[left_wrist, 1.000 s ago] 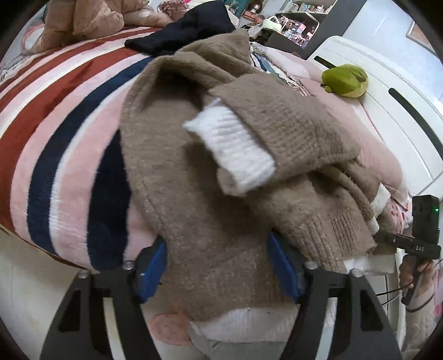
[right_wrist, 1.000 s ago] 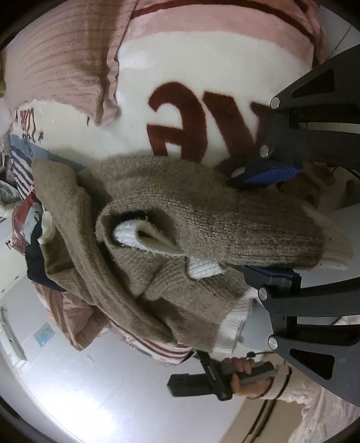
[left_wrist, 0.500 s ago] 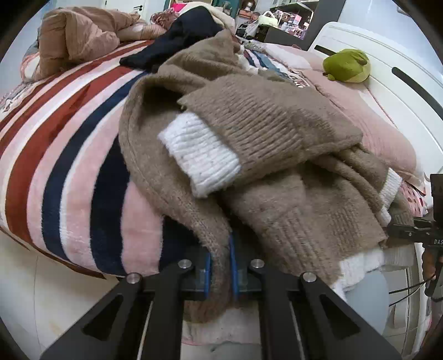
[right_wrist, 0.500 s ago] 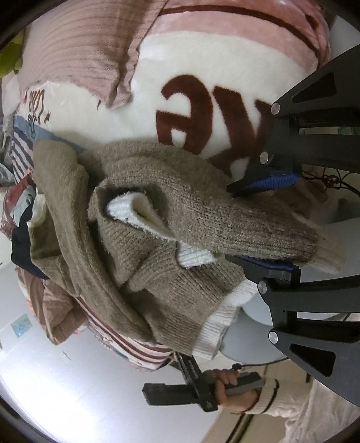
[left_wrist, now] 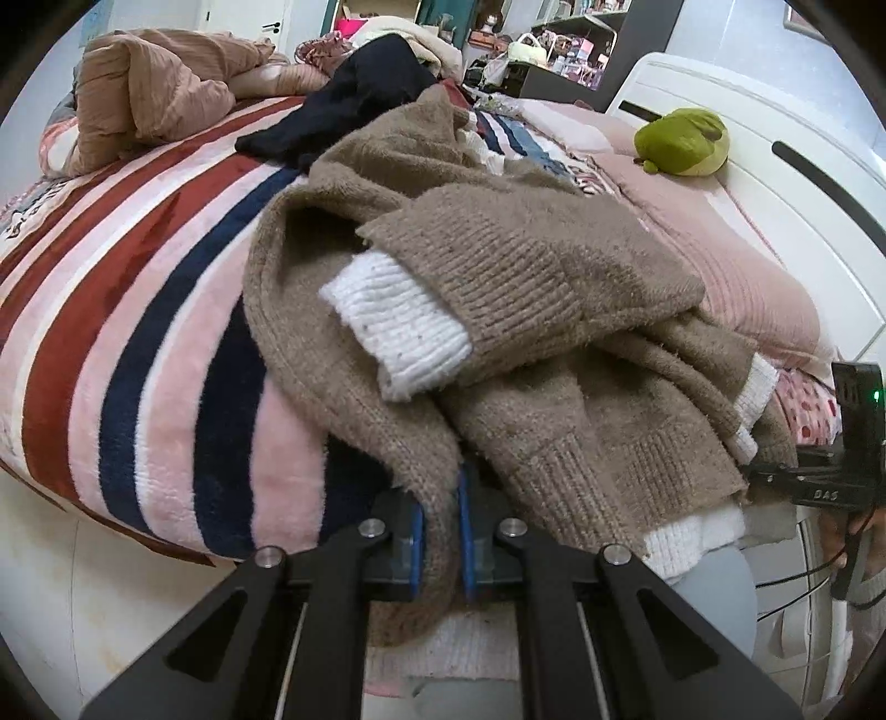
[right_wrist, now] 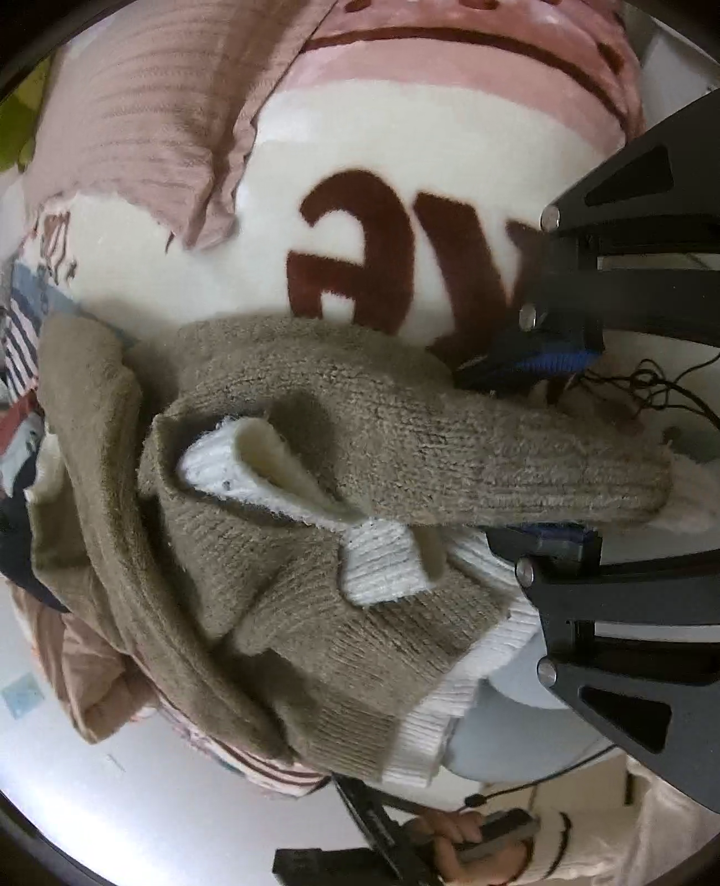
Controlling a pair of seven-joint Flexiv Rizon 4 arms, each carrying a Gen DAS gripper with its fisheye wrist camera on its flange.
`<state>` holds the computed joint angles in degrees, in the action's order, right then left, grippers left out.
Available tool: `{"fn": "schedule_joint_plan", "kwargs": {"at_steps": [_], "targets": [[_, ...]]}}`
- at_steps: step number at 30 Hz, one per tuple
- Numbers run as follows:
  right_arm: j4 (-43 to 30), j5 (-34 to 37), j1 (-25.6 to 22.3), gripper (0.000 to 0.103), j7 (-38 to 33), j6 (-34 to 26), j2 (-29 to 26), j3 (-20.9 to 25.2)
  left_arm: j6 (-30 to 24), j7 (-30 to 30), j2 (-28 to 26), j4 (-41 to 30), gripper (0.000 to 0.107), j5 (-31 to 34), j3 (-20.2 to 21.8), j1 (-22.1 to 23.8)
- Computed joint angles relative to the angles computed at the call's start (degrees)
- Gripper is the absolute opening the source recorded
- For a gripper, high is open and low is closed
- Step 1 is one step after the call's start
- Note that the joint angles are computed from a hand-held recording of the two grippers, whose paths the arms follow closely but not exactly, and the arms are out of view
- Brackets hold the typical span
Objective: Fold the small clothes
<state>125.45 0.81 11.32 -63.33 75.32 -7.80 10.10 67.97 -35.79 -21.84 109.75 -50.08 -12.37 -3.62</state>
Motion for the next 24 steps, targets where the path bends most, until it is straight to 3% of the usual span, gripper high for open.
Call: {"fn": "schedule_joint_plan", "kwargs": {"at_steps": [2, 6, 11, 14, 17, 22, 24], "targets": [[1.01, 2.41, -0.39, 0.012, -0.83, 3.73, 0.37, 0.94, -0.17, 2.42, 0.93, 0.54, 0.007, -4.14, -1.48, 1.01], [-3.03, 29.14, -6.62, 0.009, -19.22, 9.2, 1.44, 9.55, 0.32, 10.09, 4.16, 1.51, 0.006, -16.1, -2.7, 1.18], [-6.54, 47.06, -6.87, 0.008, -34.03, 11.86, 4.58, 10.95, -0.12, 16.99, 7.99, 1.77, 0.006, -25.86, -0.66, -0.9], [-7.18, 49.32, -4.64, 0.008, -36.84, 12.26, 5.84, 9.79, -0.57, 17.15, 8.62, 1.9, 0.006, -26.35, 1.67, -2.56], [-5.86, 46.64, -1.97, 0.008, -34.82, 13.44, 6.93, 8.11, -1.38, 16.58, 8.67, 2.1, 0.006, -27.21, 3.29, -3.8], [-9.1, 57.52, 0.85, 0.007, -44.87, 11.13, 9.86, 4.15, -4.43, 20.43, 11.06, 2.59, 0.006, -33.35, 5.0, -4.91], [-6.19, 47.55, 2.34, 0.007, -37.44, 16.05, 10.16, 5.02, -4.92, 21.53, 11.81, 2.57, 0.006, -34.33, 5.61, -5.41]]}}
